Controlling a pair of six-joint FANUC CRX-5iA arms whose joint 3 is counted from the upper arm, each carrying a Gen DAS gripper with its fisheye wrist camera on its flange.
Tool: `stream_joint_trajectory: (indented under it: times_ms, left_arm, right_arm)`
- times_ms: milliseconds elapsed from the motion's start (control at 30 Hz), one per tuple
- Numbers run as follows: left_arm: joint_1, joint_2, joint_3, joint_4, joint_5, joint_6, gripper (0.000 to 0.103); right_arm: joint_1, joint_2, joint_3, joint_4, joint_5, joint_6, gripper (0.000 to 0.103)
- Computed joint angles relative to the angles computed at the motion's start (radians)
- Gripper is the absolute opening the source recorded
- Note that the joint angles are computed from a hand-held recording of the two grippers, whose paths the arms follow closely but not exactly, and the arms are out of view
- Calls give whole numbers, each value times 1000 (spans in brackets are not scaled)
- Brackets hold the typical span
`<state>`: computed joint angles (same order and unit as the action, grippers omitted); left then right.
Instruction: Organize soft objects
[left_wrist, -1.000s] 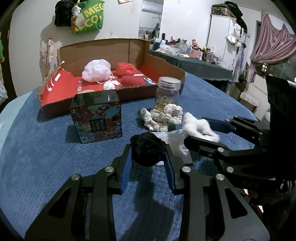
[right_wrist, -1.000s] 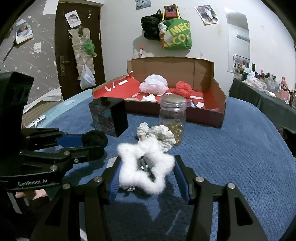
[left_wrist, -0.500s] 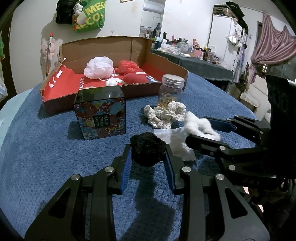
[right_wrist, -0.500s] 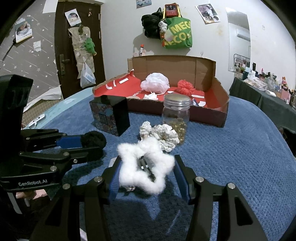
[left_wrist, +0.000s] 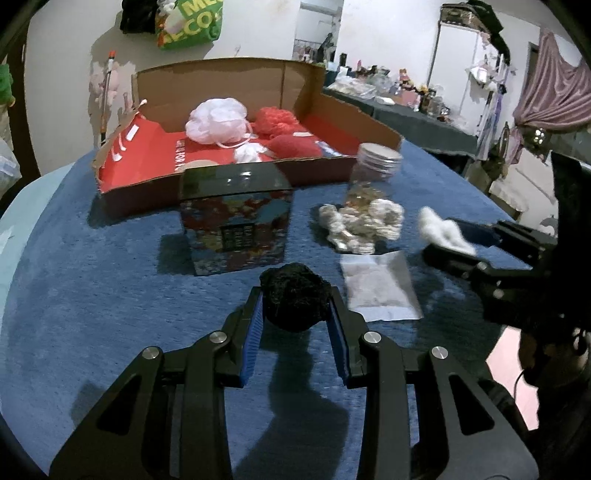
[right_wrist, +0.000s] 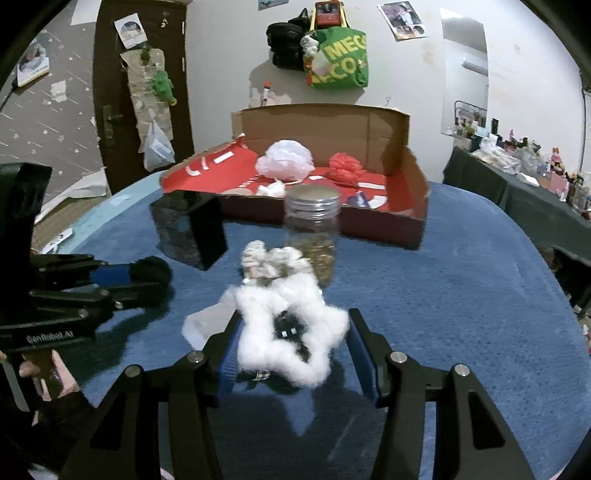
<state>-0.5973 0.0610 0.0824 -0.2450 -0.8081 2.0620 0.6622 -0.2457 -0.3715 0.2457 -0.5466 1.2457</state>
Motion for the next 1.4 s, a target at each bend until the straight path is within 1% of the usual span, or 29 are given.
stream_joint_trajectory:
  times_ms: [100, 333, 533, 700, 833, 1033, 1400]
  left_arm:
    - [17, -1, 9, 12, -34, -30, 31]
    - [48, 5, 50, -17, -130, -75, 31]
    - [85, 21, 77, -11, -181, -144, 31]
    - [123, 33, 88, 35, -198, -224, 31]
    - [137, 49, 118, 35, -228, -277, 31]
    - [166, 63, 143, 70, -248, -356, 31]
    - [196, 109, 214, 93, -278, -447, 31]
  right_arm:
    - [-11, 17, 20, 17, -30, -2, 56]
    - [-26, 62, 63, 91, -88, 2, 56]
    - [-36, 103, 99, 143, -123, 11, 56]
    - [-45, 143, 143, 167, -155, 44, 56]
    - [-50, 173, 179, 189, -180, 74, 56]
    - [-51, 207, 226, 210, -215, 126, 56]
    - [-59, 264, 301, 220, -245, 186, 56]
